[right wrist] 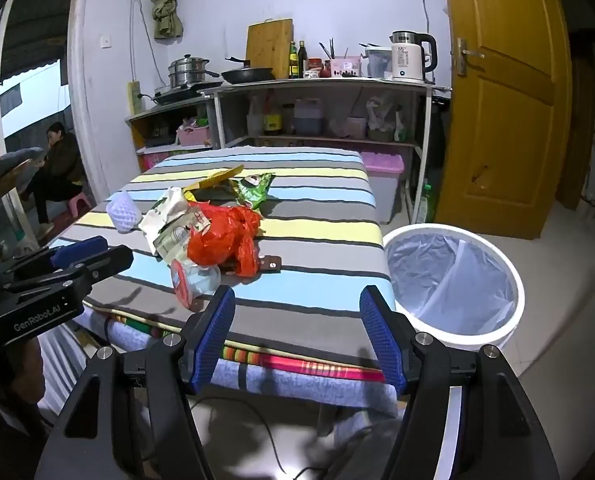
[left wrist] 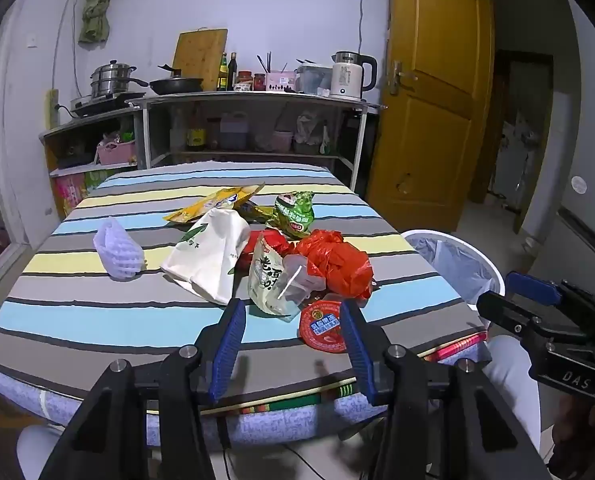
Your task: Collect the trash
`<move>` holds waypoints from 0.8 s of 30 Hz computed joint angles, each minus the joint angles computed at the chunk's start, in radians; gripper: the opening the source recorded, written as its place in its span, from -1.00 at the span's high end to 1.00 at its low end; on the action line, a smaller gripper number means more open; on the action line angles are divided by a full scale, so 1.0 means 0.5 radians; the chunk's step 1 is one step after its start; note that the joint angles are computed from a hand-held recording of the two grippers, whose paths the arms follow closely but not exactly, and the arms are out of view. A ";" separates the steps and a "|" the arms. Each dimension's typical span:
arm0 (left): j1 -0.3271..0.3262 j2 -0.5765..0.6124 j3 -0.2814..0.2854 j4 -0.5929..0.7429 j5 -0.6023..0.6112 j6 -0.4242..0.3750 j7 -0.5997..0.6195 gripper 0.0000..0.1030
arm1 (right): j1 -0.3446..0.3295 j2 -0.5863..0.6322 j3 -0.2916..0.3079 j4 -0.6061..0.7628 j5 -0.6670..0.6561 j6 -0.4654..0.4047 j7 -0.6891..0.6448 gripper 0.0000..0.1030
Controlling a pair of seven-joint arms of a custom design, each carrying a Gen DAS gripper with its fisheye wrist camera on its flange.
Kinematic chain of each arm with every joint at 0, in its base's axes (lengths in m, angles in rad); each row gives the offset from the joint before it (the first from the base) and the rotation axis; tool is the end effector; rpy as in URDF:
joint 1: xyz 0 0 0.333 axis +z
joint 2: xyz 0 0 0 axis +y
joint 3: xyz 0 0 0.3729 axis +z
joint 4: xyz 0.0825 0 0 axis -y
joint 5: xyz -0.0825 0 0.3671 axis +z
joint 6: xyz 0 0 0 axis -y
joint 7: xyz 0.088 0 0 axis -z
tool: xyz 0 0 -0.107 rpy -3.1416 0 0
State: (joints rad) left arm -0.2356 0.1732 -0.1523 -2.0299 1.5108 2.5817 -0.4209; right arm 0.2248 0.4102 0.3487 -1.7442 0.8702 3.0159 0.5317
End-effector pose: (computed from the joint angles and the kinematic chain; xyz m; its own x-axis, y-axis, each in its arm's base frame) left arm 0.5520 -0.2397 0.4570 0.3306 -0.9384 0.1007 -0.4827 -0.2598 -0.8364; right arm 0.6360 0.2950 0.4901 0.6633 -0.7465 -0.0533 -0.4615 -0.3519 -0.8143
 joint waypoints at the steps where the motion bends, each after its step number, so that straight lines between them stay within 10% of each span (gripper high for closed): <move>1: 0.001 0.000 0.001 0.000 0.006 0.006 -0.005 0.06 | 0.003 -0.001 -0.004 -0.001 -0.003 -0.003 0.005 -0.27; 24: 0.008 -0.024 -0.007 -0.011 0.054 0.024 -0.057 0.06 | 0.029 0.000 -0.036 -0.001 -0.047 -0.028 0.074 -0.27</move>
